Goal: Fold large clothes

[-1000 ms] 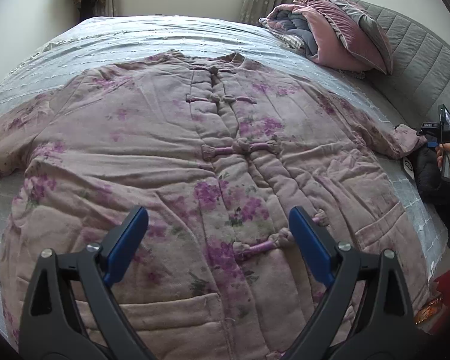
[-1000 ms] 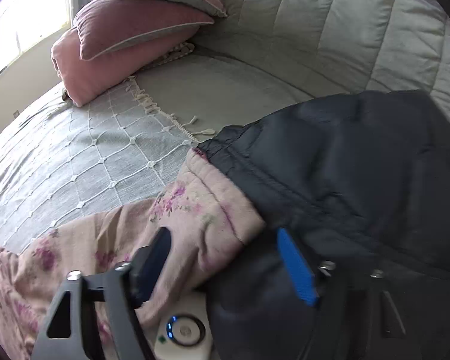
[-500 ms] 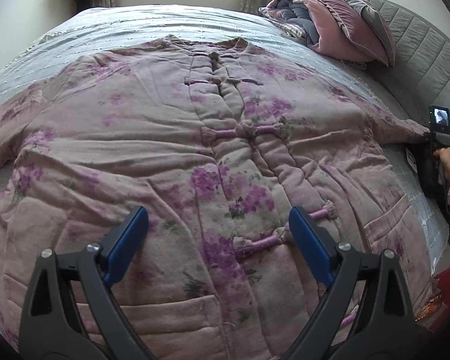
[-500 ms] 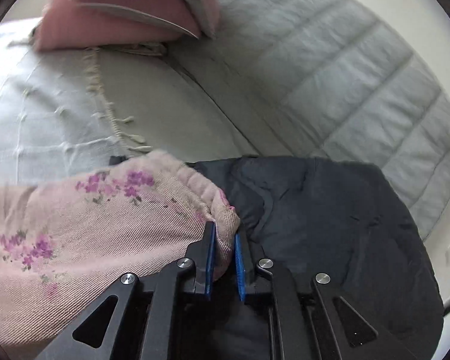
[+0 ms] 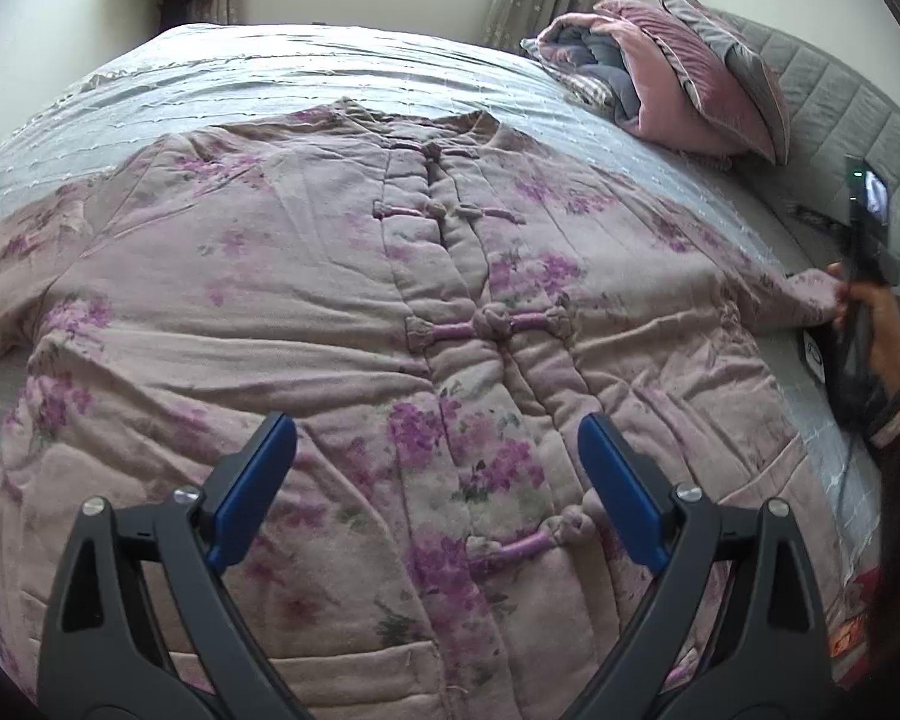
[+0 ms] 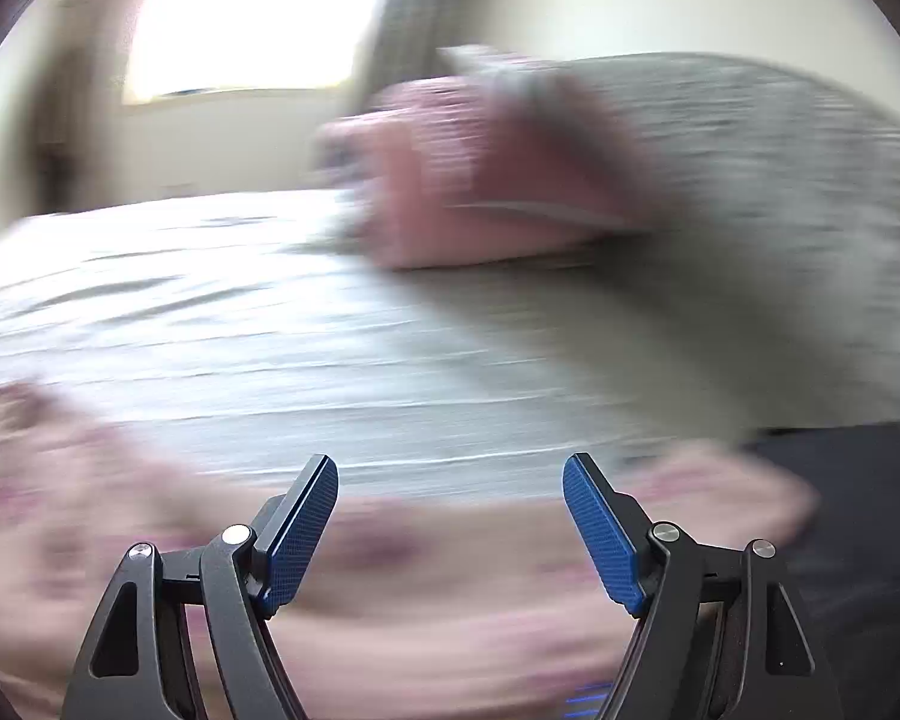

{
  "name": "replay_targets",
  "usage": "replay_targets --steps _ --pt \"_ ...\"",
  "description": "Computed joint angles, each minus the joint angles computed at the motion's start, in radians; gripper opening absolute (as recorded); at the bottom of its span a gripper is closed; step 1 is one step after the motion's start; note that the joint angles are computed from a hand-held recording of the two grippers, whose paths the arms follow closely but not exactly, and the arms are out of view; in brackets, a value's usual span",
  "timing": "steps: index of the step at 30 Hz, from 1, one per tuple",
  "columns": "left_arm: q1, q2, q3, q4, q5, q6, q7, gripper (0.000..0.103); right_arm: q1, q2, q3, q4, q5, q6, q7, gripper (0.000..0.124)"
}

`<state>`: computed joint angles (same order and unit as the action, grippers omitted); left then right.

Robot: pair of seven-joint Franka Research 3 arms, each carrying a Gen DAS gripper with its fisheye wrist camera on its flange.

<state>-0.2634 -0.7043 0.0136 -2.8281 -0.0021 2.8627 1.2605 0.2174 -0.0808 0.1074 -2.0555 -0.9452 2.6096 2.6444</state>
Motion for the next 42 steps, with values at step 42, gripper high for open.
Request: replay_targets --steps 42 --pt "0.188 -0.154 0.155 0.003 -0.141 -0.229 0.030 0.095 0.031 -0.368 0.199 -0.339 0.723 0.080 -0.040 0.087"
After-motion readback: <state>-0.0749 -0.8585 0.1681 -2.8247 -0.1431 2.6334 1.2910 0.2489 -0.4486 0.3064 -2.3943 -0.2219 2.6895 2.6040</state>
